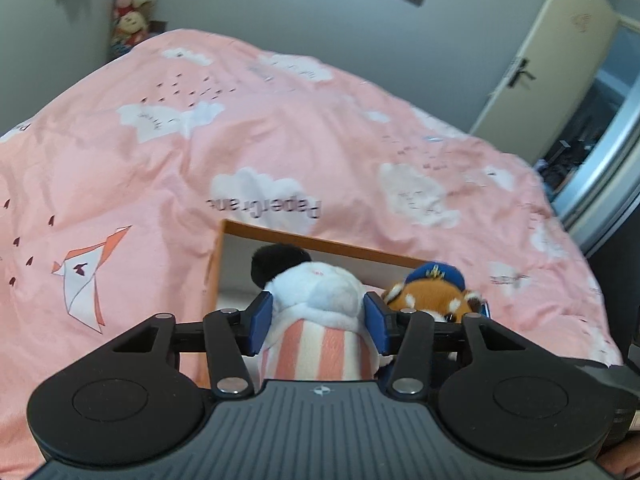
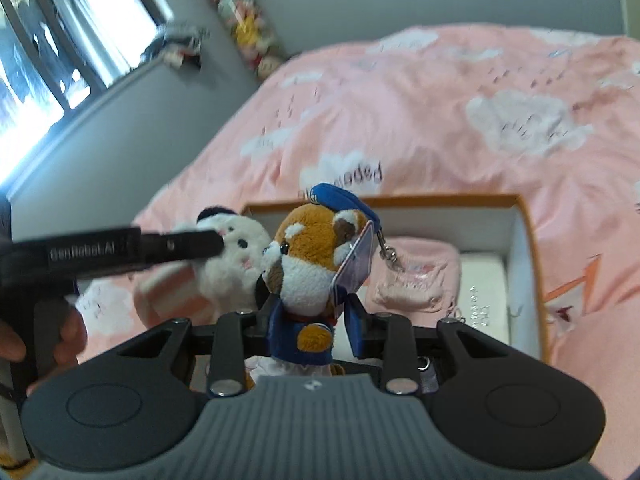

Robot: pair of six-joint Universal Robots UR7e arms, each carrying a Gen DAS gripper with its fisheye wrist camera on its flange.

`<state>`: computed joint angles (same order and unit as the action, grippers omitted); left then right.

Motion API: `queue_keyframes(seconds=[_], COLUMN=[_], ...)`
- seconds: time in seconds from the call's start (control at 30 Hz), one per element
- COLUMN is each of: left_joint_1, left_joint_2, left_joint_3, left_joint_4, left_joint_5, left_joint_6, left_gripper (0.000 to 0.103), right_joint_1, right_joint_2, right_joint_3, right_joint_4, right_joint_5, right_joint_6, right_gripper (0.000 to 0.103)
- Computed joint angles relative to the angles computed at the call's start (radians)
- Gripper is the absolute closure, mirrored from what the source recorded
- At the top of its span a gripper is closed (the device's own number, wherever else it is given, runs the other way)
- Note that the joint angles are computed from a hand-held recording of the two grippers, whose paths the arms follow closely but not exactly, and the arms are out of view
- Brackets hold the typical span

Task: Organize objects
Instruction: 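Lift and carry the white bear and red panda plushes over the orange box, then lower the white bear and red panda plushes into the orange box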

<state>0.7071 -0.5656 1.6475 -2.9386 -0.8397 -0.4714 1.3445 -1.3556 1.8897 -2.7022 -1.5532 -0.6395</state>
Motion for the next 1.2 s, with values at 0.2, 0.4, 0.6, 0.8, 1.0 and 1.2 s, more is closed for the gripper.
queue_keyframes(seconds=[0.2,0.4,0.6,0.8,1.0,1.2], left_joint_1=[0.023,0.035,0.040,0.042,0.040,0.017], left_joint_2=[0.053,0.094,0.127,0.124,0.068,0.050], left_joint_3=[-0.075,-0.141,-0.171,-0.180,-0.162,-0.187], left_joint_4=[0.099,0.200,0.253,0.317,0.386,0.637], left_joint_5=[0.061,0.125,0.165,0.136,0.043,0.006], left_joint_6=[0.000,0.010,0.073,0.172,0.305,0.451], left_gripper=[0.054,0.055,0.056,0.059,0.060,0.060], right_joint_1=[0.012,0.016,0.010,0.016,0.022,0.018], right_joint_2=[0.130,0.244,0.313,0.323,0.277,0.227], right_joint_3=[-0.141,-0.271,-0.361,-0.356,-0.287,-0.256], right_joint_4=[0.118,0.219,0.320,0.301,0.212,0.251], right_joint_5=[-0.059,-0.084,-0.101,-0.120,-0.119,-0.131], right_joint_6=[-0.028,-0.050,-0.016,-0.027,-0.100,-0.142], right_gripper=[0.069,0.069,0.068,0.067,0.065,0.064])
